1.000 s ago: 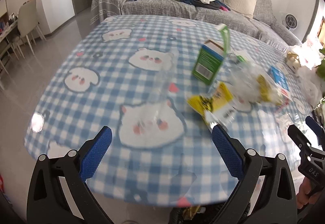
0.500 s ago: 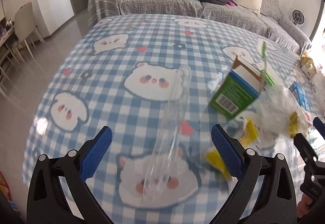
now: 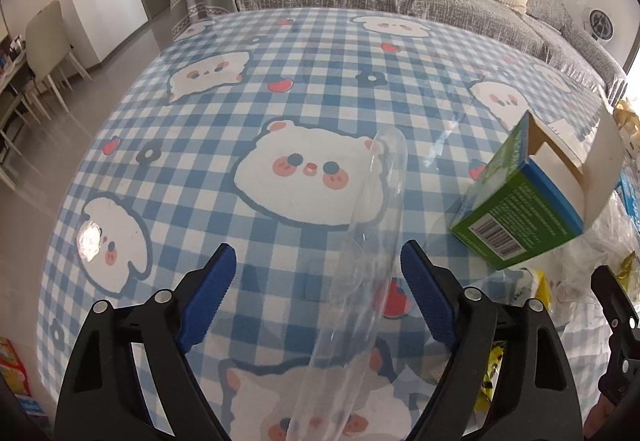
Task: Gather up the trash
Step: 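Grasp the clear plastic tube with the left tool while the right tool grasps the clear bag, then lift the tube and clear bag in both tools and carry them over the bin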
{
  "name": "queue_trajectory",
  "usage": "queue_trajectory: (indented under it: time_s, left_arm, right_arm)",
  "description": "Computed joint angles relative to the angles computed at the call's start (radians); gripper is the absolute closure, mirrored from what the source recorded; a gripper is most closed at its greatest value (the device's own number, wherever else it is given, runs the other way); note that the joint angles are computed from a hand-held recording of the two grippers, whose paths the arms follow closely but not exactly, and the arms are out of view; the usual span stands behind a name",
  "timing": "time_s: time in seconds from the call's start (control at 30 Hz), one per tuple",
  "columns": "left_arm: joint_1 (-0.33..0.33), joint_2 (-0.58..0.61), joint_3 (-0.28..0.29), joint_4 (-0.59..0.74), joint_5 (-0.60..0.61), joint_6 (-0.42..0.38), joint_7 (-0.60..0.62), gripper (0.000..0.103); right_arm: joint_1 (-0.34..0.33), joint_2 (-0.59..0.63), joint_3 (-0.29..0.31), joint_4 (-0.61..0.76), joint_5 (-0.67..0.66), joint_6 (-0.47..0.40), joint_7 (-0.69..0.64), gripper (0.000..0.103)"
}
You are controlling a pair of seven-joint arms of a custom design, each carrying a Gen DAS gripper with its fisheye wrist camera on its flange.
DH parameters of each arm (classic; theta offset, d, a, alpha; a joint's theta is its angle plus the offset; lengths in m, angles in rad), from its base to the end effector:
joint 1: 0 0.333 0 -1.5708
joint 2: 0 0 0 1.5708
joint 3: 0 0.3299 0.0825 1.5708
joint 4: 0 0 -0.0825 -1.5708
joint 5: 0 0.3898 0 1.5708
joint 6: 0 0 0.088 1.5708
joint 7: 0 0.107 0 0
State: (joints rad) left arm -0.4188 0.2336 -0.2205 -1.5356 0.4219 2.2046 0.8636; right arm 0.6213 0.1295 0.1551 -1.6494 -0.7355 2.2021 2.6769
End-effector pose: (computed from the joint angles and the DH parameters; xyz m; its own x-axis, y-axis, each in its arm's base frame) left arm 0.5632 -0.3805 0.5846 -0.0848 -0.9962 -0.0182 -0.8469 0.0817 -0.5254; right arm 0.4831 0.4335 0.5974 -0.0368 -0.9983 0.0457 -0.7190 -0.0053 -0.6950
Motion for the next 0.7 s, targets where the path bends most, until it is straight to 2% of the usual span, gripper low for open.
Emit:
queue_trajectory:
  time_s: [0.17, 0.3, 0.37, 0.47, 0.7]
  left_arm:
    - [0.008, 0.011, -0.004, 0.006, -0.038, 0.001, 0.027, 0.042]
    - [-0.001, 0.008, -0.002, 0.004, -0.024, -0.005, 0.024, 0.057]
    - [-0.002, 0.008, -0.001, 0.006, -0.022, -0.009, 0.023, 0.069]
    - [-0.002, 0.007, -0.001, 0.005, -0.023, -0.009, 0.020, 0.077]
    - [-0.003, -0.002, -0.005, -0.003, -0.022, -0.011, 0.030, 0.078]
  right_arm:
    - [-0.001, 0.012, -0.004, 0.007, 0.008, 0.000, -0.011, 0.021]
    - [0.001, 0.016, -0.006, 0.010, 0.013, 0.001, -0.018, 0.033]
    - [0.000, 0.014, -0.007, 0.007, 0.016, 0.007, -0.016, 0.039]
    - [0.004, 0.013, -0.007, 0.007, 0.002, -0.002, -0.018, 0.050]
    - [0.006, 0.008, -0.006, 0.004, -0.010, -0.002, -0.018, 0.063]
